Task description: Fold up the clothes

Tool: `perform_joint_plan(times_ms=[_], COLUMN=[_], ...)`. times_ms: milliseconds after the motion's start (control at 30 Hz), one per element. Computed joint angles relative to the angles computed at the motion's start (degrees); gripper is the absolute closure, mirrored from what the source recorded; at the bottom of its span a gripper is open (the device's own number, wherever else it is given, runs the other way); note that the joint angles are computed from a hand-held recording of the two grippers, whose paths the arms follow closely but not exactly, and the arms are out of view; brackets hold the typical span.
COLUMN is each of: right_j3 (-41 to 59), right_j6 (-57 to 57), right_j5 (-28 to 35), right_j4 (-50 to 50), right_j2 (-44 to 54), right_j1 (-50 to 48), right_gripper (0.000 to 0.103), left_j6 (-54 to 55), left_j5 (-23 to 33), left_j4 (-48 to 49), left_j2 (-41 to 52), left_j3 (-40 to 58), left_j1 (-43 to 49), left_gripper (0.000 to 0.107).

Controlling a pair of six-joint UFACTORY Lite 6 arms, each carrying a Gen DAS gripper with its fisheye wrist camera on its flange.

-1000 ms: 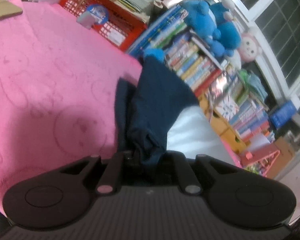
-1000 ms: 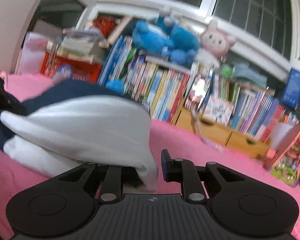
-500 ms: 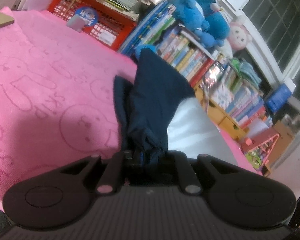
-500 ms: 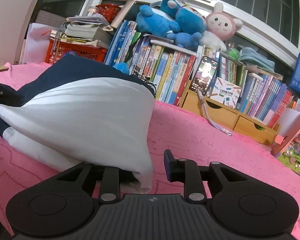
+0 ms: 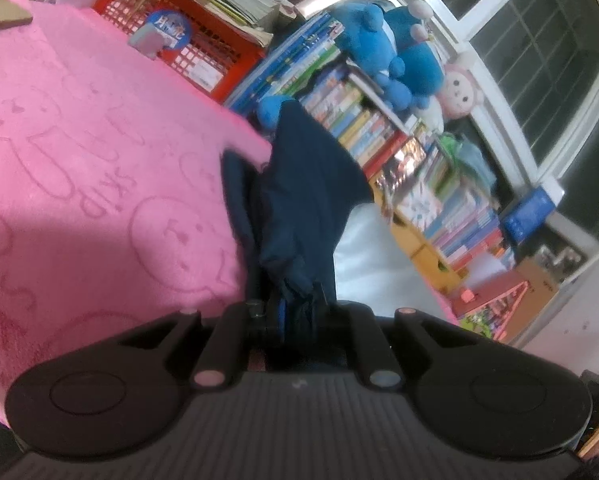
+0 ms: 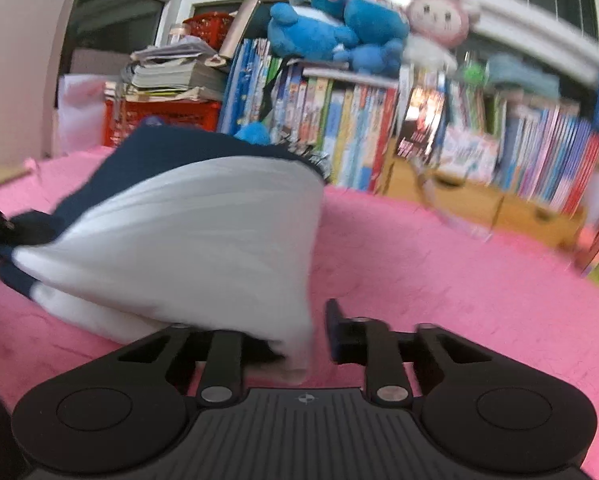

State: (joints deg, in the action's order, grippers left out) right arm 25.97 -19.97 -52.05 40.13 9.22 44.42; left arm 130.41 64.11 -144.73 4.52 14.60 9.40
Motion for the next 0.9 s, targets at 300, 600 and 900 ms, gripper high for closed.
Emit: perform_joint_plan(times_ms=[300, 600, 900], right_j3=[-1.14, -10.14, -14.07], right_j6=[-0.93, -10.89, 5.86], right_j5=[-5.67, -21.75, 2.47], right_j4=[7.89, 17.85, -16.33], right_j2=[2.61, 3.84, -20.75], right_j1=[6.03, 20.12, 3.23], right_gripper=[0.085, 0.052, 0.052], left_j6=[0.48, 1.87, 2.86], left_j5=[0.55, 3.13, 2.03], left_j4=[-0.58, 0.16, 3.76], left_j2=[0.22, 1.35, -2.66], left_j3=[-0.20, -0.71, -3.21], left_j1=[-0.04, 0.58, 3.08], left_gripper=[0.095, 0.094, 0.091])
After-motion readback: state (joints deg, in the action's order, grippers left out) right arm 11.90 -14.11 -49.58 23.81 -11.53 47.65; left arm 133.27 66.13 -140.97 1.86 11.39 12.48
